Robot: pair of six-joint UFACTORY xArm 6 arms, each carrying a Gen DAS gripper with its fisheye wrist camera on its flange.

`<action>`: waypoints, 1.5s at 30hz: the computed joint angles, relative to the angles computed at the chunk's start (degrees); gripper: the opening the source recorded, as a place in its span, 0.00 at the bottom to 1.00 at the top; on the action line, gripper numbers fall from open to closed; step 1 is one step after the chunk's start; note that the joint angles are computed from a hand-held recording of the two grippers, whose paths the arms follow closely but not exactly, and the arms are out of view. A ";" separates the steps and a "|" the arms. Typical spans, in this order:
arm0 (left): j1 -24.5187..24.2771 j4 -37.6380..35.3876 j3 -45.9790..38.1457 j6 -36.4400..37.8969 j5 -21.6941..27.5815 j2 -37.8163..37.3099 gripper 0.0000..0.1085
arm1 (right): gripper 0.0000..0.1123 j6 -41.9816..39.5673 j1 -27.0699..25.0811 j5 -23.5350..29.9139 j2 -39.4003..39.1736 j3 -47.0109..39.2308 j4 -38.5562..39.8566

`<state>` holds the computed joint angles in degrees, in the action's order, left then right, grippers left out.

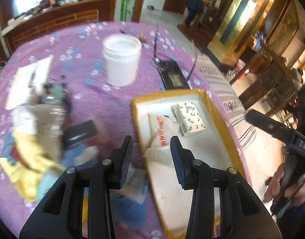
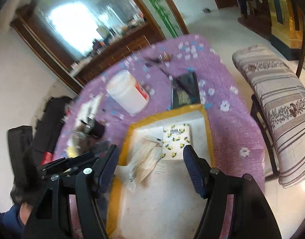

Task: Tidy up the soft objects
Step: 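Open both grippers to release the packet and tissue pack into the tray, then move both grippers back toward the pile of soft items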

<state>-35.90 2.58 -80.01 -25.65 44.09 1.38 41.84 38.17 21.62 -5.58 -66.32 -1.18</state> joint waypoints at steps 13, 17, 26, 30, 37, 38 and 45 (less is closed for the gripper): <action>6.51 13.74 12.60 -10.17 9.96 -21.45 0.36 | 0.60 0.89 -10.22 10.79 -37.15 15.65 -5.96; 7.37 13.21 13.67 -11.30 11.09 -20.64 0.36 | 0.65 2.04 -11.36 21.65 -38.85 7.51 -13.32; 7.32 14.38 15.96 -12.16 12.32 -21.24 0.36 | 0.72 -0.55 2.00 14.15 -26.43 7.70 -7.19; 7.41 18.92 17.06 -13.14 15.22 -21.82 0.36 | 0.72 -3.54 8.24 5.55 -14.69 5.86 1.51; 13.85 11.65 22.79 -3.94 10.16 -25.65 0.36 | 0.72 7.96 16.08 3.91 7.68 -12.17 -12.28; 15.49 9.47 24.13 -1.86 8.98 -26.90 0.36 | 0.72 9.80 16.52 3.01 9.08 -12.97 -13.54; 23.74 0.68 28.57 10.00 7.55 -29.94 0.36 | 0.72 3.11 18.03 14.41 22.78 -29.83 -2.27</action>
